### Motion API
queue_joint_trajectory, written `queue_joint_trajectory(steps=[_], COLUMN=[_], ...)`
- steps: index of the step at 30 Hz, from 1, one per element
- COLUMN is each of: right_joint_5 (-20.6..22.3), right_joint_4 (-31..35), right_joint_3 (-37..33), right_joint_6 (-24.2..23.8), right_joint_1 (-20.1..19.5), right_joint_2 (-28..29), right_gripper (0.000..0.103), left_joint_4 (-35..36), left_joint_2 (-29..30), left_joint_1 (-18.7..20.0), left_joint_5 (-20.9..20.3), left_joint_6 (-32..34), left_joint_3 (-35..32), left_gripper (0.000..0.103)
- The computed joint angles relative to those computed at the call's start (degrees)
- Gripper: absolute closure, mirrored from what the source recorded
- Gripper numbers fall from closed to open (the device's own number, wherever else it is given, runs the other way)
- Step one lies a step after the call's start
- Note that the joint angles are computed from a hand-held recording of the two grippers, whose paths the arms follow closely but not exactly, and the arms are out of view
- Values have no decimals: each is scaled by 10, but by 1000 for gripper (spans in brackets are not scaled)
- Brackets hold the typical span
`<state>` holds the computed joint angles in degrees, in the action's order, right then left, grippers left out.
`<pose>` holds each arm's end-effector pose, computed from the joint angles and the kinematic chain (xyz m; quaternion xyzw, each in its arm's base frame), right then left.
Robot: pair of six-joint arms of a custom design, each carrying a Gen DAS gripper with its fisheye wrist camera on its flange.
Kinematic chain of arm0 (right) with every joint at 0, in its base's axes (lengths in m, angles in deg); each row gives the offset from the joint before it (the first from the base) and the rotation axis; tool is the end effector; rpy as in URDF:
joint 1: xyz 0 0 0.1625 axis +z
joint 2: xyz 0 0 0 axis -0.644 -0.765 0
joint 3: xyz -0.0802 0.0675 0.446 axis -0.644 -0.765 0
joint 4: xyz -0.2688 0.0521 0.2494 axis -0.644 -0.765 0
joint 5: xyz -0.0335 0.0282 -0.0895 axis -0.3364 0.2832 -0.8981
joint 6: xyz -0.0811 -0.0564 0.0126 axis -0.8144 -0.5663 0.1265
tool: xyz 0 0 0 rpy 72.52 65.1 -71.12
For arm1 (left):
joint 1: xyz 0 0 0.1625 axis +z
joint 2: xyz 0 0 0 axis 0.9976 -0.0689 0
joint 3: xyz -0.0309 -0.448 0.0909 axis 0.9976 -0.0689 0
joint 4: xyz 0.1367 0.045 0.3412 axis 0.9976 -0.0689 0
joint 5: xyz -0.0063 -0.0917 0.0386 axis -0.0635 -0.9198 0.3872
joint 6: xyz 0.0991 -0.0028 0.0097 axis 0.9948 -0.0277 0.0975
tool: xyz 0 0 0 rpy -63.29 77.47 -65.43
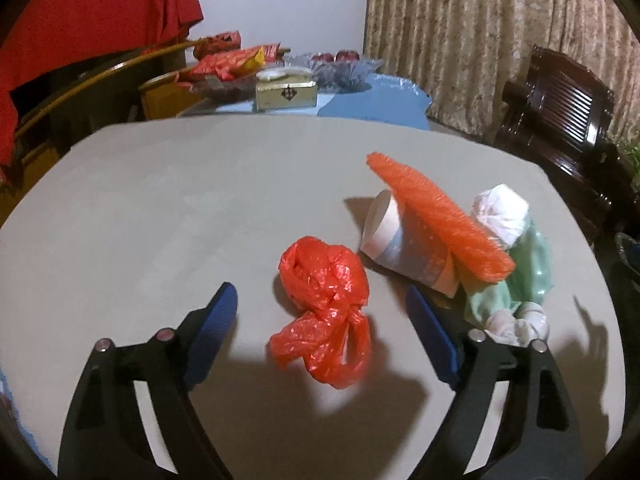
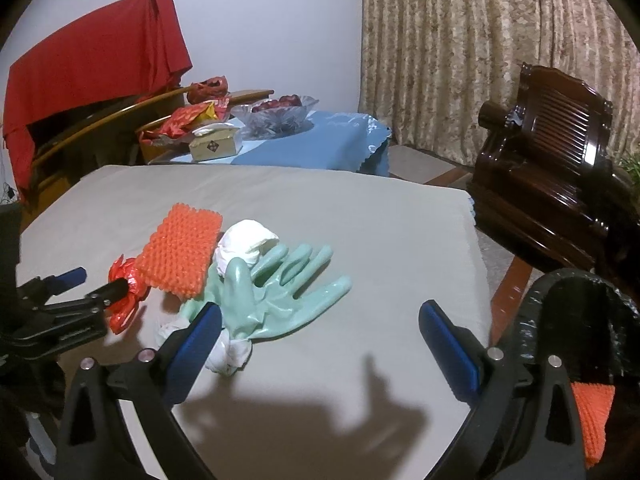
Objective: Collect trash
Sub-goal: 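Grasp the red plastic bag with the left tool while the right tool grasps the small orange sleeve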
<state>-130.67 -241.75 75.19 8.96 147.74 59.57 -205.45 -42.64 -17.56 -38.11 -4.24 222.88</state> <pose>0.2647 -0.5258 -0.0459 0.3131 -0.8578 0.3321 0.2365 0.0458 -0.4777 0.2309 0.0089 0.8231 -0.4073 0.3957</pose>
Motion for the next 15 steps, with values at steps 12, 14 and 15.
queue_joint_trajectory(steps=[12, 14, 15], right_joint_5=[23, 31, 34], right_joint_4=[41, 50, 55], right_joint_3=[-38, -46, -51], right_joint_6=[3, 3, 3], right_joint_1=[16, 22, 25], right_joint_2=[18, 22, 25], right_gripper=[6, 6, 6], left_joint_4=[69, 52, 49], left_joint_2=[-23, -30, -33], left_joint_1=[36, 30, 27], left_joint_5=[-59, -56, -52], left_joint_6=[-40, -34, -33], left_joint_3=[-14, -5, -2], left_gripper=[74, 75, 75])
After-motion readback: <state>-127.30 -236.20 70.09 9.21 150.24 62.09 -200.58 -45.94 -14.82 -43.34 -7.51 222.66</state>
